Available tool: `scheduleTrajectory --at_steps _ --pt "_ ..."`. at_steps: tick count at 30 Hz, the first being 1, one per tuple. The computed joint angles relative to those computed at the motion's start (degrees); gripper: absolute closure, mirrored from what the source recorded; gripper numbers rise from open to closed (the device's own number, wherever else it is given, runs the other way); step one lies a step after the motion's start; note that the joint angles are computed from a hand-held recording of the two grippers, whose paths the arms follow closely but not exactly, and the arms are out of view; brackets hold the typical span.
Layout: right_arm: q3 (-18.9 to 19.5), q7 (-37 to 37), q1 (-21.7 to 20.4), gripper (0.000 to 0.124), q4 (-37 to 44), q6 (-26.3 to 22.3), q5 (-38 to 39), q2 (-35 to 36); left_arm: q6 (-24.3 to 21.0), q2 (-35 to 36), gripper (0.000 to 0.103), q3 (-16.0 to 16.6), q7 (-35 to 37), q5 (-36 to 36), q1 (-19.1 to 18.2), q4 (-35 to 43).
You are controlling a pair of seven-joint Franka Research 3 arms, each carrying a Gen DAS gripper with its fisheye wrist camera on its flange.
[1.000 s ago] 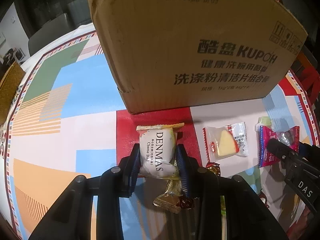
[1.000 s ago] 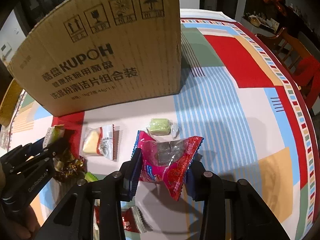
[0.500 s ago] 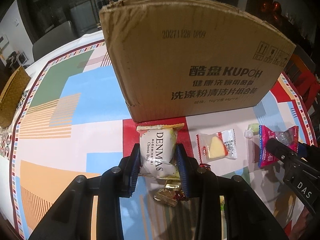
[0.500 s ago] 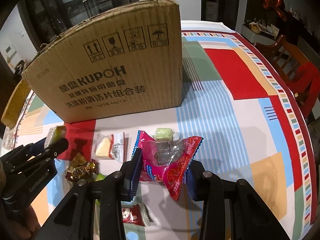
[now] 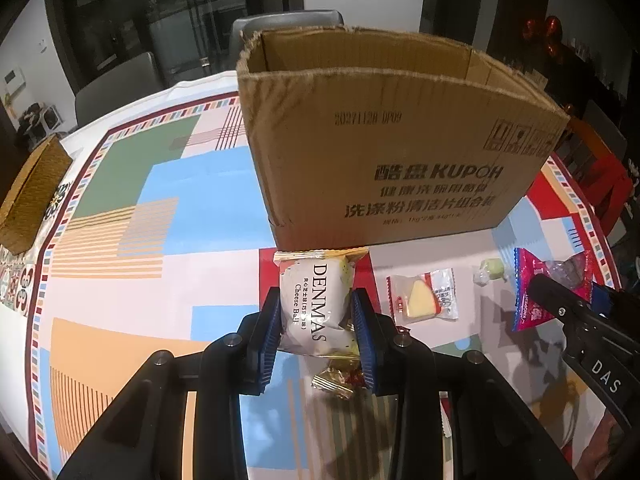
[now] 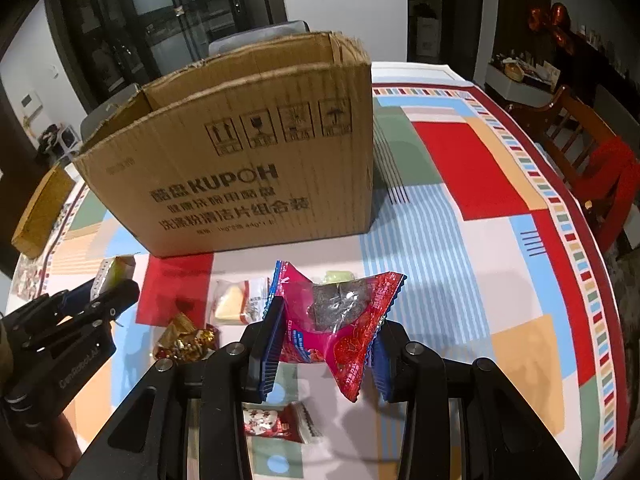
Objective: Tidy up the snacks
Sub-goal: 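Lift the cheese bun and pink candy bag with both tools toward the box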
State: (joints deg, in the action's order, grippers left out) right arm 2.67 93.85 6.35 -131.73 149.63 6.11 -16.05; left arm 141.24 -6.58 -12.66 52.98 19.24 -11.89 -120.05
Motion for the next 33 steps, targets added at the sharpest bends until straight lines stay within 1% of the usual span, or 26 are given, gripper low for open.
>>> scheduleTrajectory --at_steps 19,33 --pt "-0.09 -2.23 0.46 0.084 0.19 1.29 1.79 -3.12 0.50 -4.27 0.069 -0.32 -1.79 1.23 0.34 -0.34" --pt "0.03 -3.82 0.80 0.084 2.20 2.59 3.22 -4.43 0.86 -7.03 0.069 -0.54 -3.01 2.44 0.90 0.59"
